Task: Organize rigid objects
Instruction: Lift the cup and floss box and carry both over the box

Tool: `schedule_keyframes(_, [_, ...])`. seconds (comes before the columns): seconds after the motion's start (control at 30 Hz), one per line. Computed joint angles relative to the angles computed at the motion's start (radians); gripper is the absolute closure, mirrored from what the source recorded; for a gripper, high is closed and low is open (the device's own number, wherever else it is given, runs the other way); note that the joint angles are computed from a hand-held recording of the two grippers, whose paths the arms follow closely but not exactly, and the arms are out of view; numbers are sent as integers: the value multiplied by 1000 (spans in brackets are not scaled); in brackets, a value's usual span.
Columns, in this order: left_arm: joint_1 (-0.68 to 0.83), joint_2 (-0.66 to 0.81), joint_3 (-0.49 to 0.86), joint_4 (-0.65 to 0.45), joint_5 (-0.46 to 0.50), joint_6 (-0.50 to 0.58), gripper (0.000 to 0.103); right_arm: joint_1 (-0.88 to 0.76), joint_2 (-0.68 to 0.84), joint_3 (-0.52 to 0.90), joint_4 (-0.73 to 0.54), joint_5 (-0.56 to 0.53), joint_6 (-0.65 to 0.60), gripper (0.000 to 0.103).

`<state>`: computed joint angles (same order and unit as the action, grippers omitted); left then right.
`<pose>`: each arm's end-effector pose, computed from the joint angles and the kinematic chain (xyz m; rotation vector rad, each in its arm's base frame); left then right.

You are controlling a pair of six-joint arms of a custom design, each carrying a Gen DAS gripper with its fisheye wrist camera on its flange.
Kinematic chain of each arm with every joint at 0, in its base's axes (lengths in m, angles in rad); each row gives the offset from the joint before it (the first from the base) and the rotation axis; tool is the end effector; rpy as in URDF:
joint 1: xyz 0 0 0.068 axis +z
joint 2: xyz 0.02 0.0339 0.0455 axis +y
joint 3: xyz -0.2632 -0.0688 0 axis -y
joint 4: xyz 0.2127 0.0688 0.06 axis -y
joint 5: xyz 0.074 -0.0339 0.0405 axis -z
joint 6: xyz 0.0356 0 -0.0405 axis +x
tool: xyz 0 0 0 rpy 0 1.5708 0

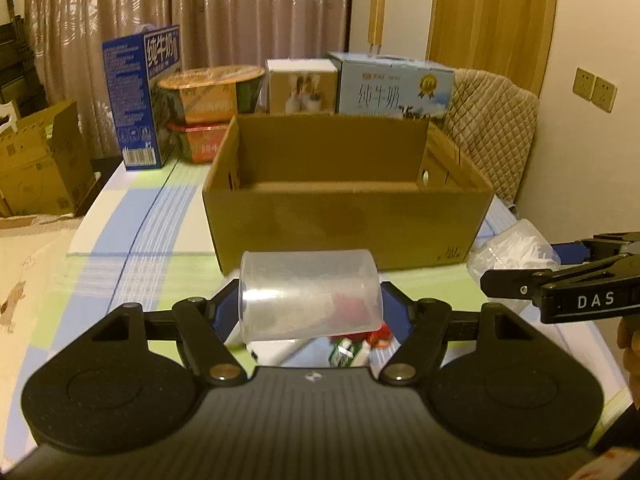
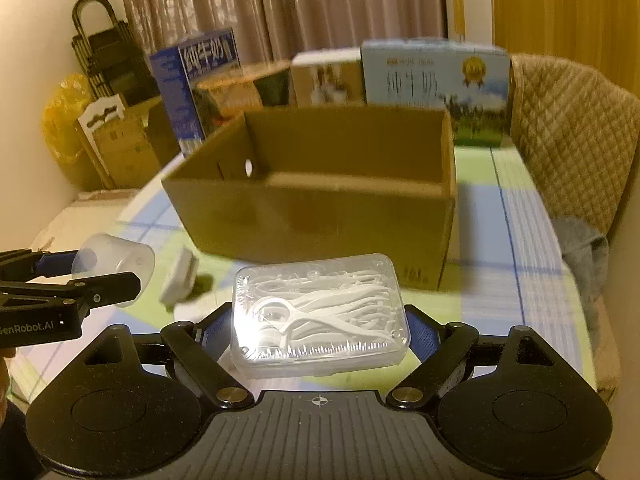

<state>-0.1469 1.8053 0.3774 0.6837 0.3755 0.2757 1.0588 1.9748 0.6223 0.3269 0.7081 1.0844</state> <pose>0.2450 -0.0495 0.0949 0.6613 2.1808 -0.3665 0.1576 0.2332 0.0745 0.2636 2.2672 0.1555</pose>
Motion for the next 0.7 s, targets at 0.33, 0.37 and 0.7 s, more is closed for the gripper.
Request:
schedule_keyframes(0.33, [-15, 26, 389, -313, 28, 17, 35, -163, -151, 16, 3, -41, -198, 19])
schedule_keyframes(0.37, [-23, 49, 438, -336, 22, 20, 35, -190, -161, 21, 4, -53, -218, 19])
schedule_keyframes(0.7, [-92, 367, 925, -567, -71, 54, 35, -484, -65, 156, 32, -238, -341, 19])
